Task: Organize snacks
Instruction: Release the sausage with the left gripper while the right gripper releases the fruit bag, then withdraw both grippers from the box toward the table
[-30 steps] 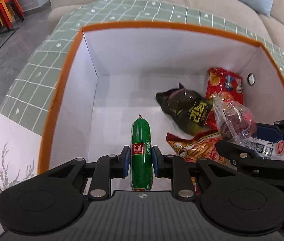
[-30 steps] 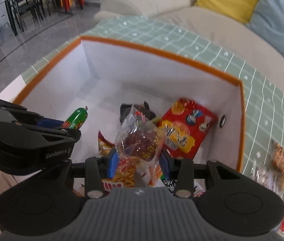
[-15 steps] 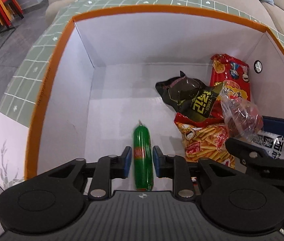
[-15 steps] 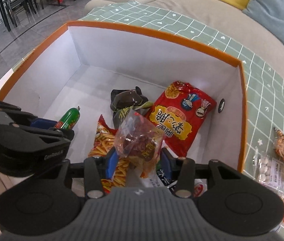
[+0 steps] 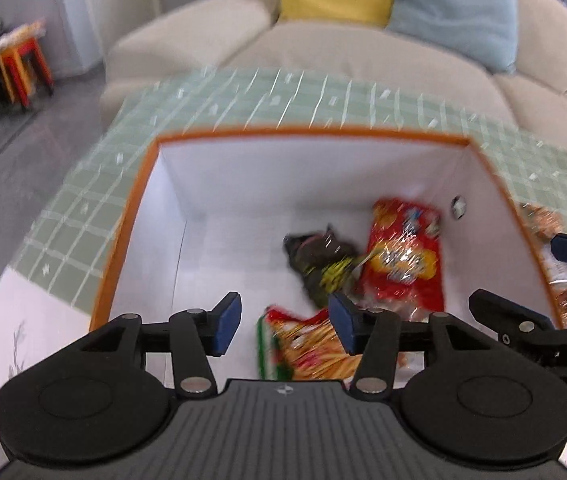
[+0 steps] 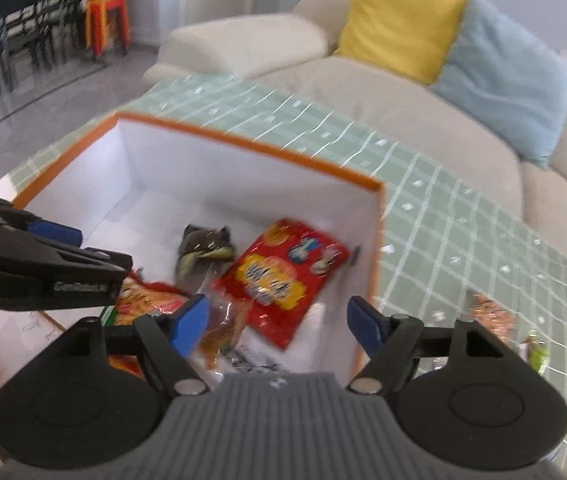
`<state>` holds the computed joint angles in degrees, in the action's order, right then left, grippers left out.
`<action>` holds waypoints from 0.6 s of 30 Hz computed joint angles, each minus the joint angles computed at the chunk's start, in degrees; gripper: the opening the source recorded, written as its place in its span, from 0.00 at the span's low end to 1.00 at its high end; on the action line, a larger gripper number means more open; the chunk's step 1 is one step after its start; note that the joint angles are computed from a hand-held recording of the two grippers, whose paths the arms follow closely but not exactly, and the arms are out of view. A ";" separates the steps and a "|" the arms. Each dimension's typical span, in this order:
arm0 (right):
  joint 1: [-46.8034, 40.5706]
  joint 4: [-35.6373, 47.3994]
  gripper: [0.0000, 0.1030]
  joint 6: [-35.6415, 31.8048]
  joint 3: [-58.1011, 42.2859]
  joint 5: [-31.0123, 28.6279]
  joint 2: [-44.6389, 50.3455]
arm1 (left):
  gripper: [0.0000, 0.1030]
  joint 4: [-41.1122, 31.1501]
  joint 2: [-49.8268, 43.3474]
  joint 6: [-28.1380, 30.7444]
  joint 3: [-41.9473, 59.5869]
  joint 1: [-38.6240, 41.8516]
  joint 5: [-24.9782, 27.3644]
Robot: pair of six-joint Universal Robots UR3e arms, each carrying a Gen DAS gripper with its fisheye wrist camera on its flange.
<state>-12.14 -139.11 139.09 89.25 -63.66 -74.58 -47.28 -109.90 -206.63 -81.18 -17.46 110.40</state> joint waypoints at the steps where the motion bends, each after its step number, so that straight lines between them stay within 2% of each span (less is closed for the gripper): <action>1: -1.31 -1.52 0.78 0.19 1.86 1.44 -1.29 | 0.59 1.38 0.07 0.49 -0.20 -1.10 1.34; 4: -5.11 -5.73 0.80 0.75 7.29 4.87 -5.04 | 0.59 5.96 0.04 1.57 -1.06 -4.44 5.83; 8: -10.74 -10.57 0.82 1.89 14.24 9.79 -9.63 | 0.59 11.41 -0.97 3.05 -0.95 -7.81 8.66; 12: -17.55 -11.84 0.82 0.99 19.84 15.57 -14.04 | 0.59 17.17 -1.91 3.05 -1.41 -10.71 9.17; 16: -23.73 -15.75 0.82 0.63 25.65 18.24 -17.33 | 0.59 20.60 -4.54 3.13 1.14 -13.22 8.07; 18: -26.58 -15.79 0.82 -0.21 27.29 18.82 -18.39 | 0.59 21.60 -7.14 4.54 3.85 -15.05 9.28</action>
<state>-38.71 -154.90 138.88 116.54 -44.84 -92.97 -25.68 -117.03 -202.10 -77.33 -32.51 119.68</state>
